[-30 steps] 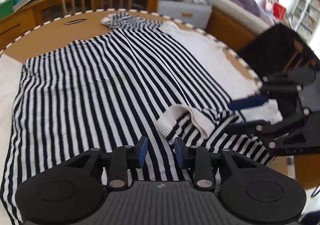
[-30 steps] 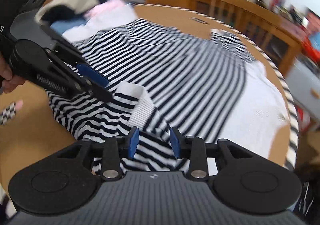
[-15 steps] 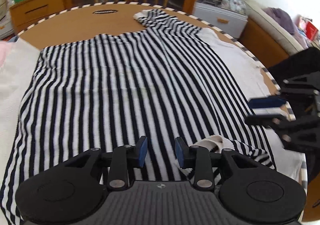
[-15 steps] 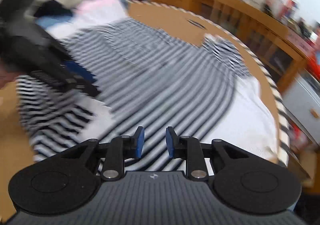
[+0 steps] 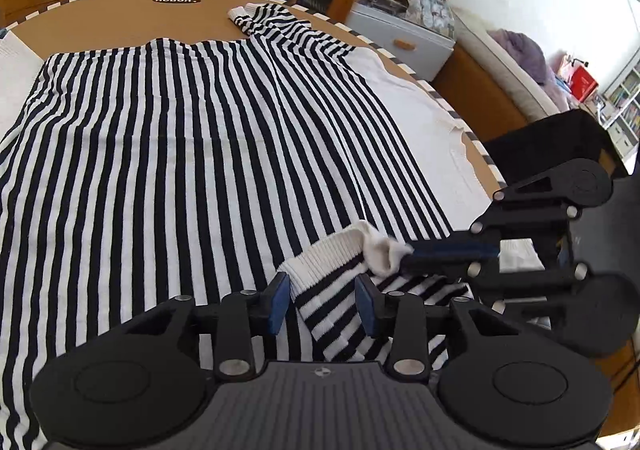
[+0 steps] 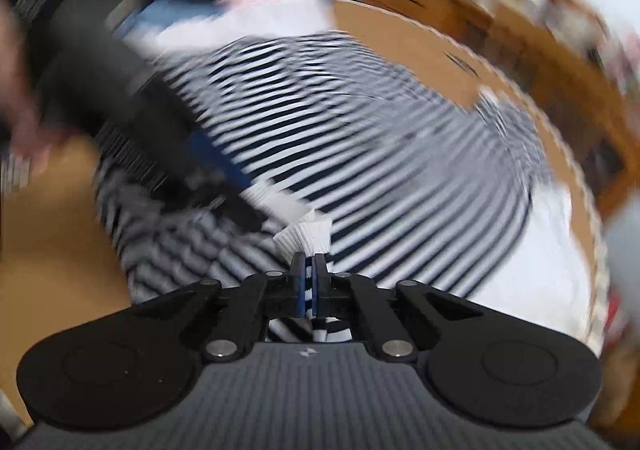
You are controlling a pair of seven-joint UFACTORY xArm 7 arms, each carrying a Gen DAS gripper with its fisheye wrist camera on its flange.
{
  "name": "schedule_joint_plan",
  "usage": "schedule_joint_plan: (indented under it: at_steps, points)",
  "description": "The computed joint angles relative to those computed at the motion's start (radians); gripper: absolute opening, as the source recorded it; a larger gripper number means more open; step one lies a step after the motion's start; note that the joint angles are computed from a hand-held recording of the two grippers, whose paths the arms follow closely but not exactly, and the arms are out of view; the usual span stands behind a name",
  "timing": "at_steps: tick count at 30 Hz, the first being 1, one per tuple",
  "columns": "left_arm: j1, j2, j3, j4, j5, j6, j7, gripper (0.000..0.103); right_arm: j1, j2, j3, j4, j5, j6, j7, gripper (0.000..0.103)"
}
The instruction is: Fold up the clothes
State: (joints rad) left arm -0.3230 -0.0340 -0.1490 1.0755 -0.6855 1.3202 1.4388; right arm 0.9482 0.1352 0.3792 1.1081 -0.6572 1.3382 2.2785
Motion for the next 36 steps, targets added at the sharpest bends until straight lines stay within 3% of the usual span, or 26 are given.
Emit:
schedule_joint_plan:
  at_steps: [3, 5, 9, 11, 14, 17, 19, 21, 22, 23, 25, 30, 33, 36]
  points:
    - [0.000, 0.026, -0.003, 0.017, -0.015, -0.011, -0.003, 0.033, -0.008, -0.072, 0.007, -0.099, 0.060, -0.040, 0.216, 0.004]
    - [0.001, 0.043, -0.006, 0.028, -0.026, -0.011, 0.003, 0.031, -0.024, -0.089, 0.017, -0.138, 0.108, -0.053, 0.290, 0.001]
    - [0.004, 0.060, -0.013, 0.049, -0.031, -0.019, -0.023, 0.031, -0.017, -0.043, 0.034, -0.066, 0.126, 0.043, 0.332, 0.009]
    - [0.007, 0.069, -0.014, 0.062, -0.036, -0.014, -0.038, 0.032, 0.027, -0.017, 0.022, -0.017, 0.086, 0.122, 0.365, 0.009]
    - [0.003, 0.075, -0.022, 0.065, -0.020, -0.026, -0.047, 0.031, 0.020, -0.019, 0.030, -0.033, 0.030, 0.072, 0.354, 0.008]
    - [-0.010, 0.069, -0.034, 0.068, 0.005, -0.045, -0.061, 0.031, -0.016, -0.042, 0.012, -0.104, 0.035, -0.067, 0.268, 0.007]
    - [-0.022, 0.079, -0.041, 0.100, 0.025, -0.032, -0.103, 0.032, -0.022, -0.101, 0.018, -0.165, 0.025, -0.112, 0.279, 0.007]
    - [-0.033, 0.111, -0.051, 0.165, 0.015, 0.003, -0.150, 0.037, -0.032, -0.209, 0.040, -0.244, 0.031, -0.103, 0.301, 0.007]
    - [-0.044, 0.132, -0.062, 0.204, 0.004, 0.002, -0.178, 0.045, -0.037, -0.277, 0.056, -0.283, 0.044, -0.065, 0.293, 0.007]
    - [-0.057, 0.155, -0.074, 0.245, -0.005, -0.005, -0.209, 0.053, -0.041, -0.346, 0.071, -0.321, 0.058, -0.025, 0.281, 0.009]
    - [-0.094, 0.217, -0.104, 0.329, -0.030, -0.062, -0.282, 0.058, -0.043, -0.529, 0.074, -0.423, 0.114, 0.058, 0.207, 0.010]
    - [-0.234, 0.474, -0.162, 0.613, 0.039, -0.240, -0.593, 0.061, -0.023, -1.018, -0.043, -0.708, 0.148, 0.145, -0.071, 0.011]
    - [-0.318, 0.637, -0.169, 0.811, 0.124, -0.282, -0.812, 0.060, -0.054, -1.266, -0.195, -0.854, 0.064, 0.106, -0.260, 0.014]
    - [-0.387, 0.784, -0.167, 1.010, 0.205, -0.283, -0.983, 0.058, -0.133, -1.445, -0.360, -0.956, -0.034, 0.012, -0.411, 0.015]
